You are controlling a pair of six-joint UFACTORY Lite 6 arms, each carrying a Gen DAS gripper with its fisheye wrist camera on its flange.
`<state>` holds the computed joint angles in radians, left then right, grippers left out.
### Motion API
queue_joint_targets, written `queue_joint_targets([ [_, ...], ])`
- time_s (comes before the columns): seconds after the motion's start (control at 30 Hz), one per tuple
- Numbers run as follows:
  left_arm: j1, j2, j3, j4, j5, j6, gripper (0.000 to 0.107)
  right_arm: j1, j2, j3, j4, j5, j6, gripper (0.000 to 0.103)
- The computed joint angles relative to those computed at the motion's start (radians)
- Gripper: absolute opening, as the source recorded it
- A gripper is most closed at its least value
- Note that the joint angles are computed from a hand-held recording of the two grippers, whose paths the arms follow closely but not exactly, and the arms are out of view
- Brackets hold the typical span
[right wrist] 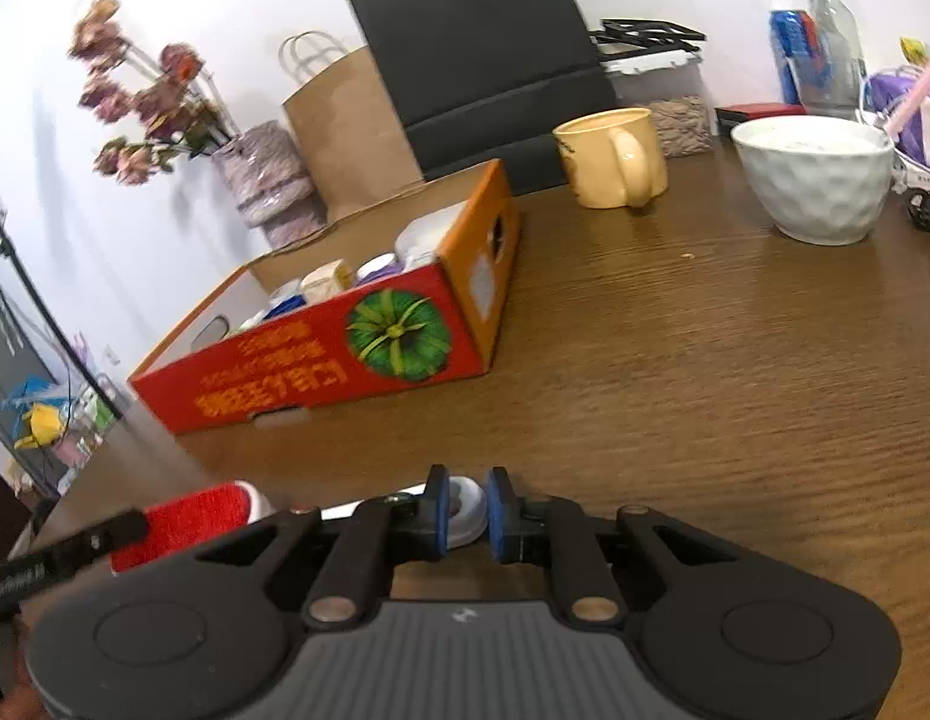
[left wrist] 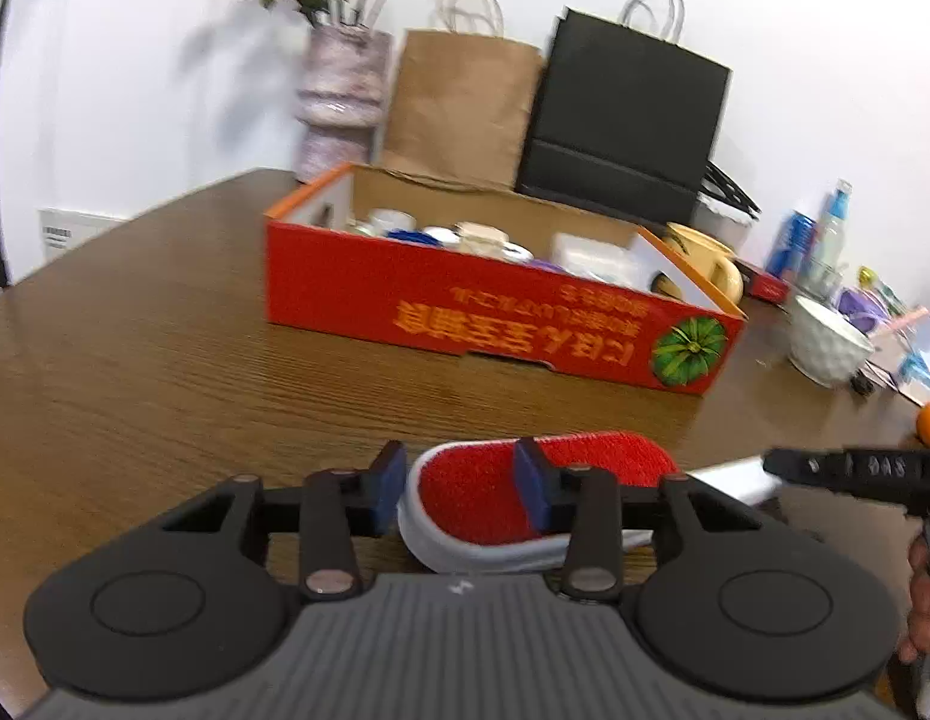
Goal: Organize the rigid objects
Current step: 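Grasp the red lint brush head with the left tool while the right tool grasps its white handle, then carry the red lint brush with both tools into the box and release it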
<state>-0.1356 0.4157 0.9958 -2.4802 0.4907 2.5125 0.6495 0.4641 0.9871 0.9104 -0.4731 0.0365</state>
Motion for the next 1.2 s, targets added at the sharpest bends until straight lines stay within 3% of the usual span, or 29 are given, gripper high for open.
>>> queue_joint_targets([
  [0.13,0.080,-0.134,-0.135,0.045,0.089,-0.015,0.036,0.172,-0.055,-0.012,0.279,-0.146,-0.156,0.013],
  [0.27,0.202,-0.335,-0.315,0.159,0.205,-0.070,0.036,0.412,-0.060,0.058,0.583,-0.395,-0.325,0.013],
  [0.43,0.388,-0.601,-0.501,0.362,0.305,-0.214,0.036,0.637,-0.052,0.149,0.745,-0.636,-0.402,0.013],
  [0.67,0.692,-0.870,-0.628,0.688,0.483,-0.461,0.036,0.827,0.033,0.370,0.895,-0.870,-0.539,0.013],
  [0.83,0.854,-0.958,-0.659,0.801,0.619,-0.525,0.036,0.898,0.075,0.463,0.933,-0.963,-0.577,0.013],
  [0.97,0.884,-0.980,-0.665,0.804,0.656,-0.527,0.036,0.910,0.096,0.505,0.945,-0.994,-0.590,0.013],
  [1.1,0.793,-0.956,-0.647,0.741,0.589,-0.506,0.036,0.879,0.089,0.493,0.929,-0.987,-0.584,0.013],
  [1.2,0.655,-0.880,-0.575,0.659,0.483,-0.493,0.036,0.813,0.056,0.455,0.897,-0.941,-0.597,0.013],
])
